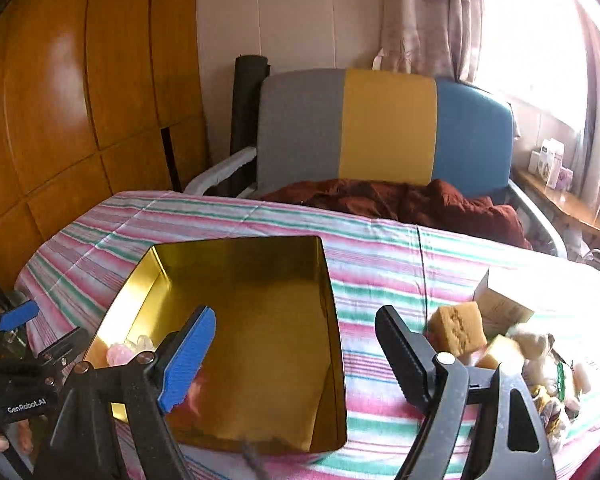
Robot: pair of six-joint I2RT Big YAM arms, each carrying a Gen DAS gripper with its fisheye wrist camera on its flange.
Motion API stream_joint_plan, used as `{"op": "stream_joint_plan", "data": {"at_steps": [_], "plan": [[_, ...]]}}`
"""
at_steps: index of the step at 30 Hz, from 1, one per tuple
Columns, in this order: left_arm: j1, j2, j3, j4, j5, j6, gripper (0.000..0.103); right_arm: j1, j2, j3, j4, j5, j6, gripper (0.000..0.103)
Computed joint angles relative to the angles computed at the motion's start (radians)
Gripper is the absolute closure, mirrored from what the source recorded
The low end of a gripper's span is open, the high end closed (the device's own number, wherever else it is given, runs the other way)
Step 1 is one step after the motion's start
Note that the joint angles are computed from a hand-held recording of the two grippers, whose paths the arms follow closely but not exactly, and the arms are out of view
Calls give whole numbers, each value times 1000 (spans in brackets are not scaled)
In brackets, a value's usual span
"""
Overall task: Organize objects
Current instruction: 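Release the roller in the tray with left while right drops the purple packet beside it, then withdraw both grippers from the tray toward the pile of items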
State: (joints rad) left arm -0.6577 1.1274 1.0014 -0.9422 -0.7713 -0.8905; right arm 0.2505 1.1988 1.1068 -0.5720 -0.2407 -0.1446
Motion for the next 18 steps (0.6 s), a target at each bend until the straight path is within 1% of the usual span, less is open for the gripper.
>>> {"op": "stream_joint_plan", "data": {"at_steps": [9,12,18], "plan": [[-27,25,30,-44,-22,-50,1,-1,-18,-25,-11,-13,-25,19],[-34,30,34,-43,-20,-55,1,-1,-22,-31,-9,-8,-31,19],[-35,28,32,-15,16,-50,1,-14,-17,-26,-22,-7,-29,19]]}}
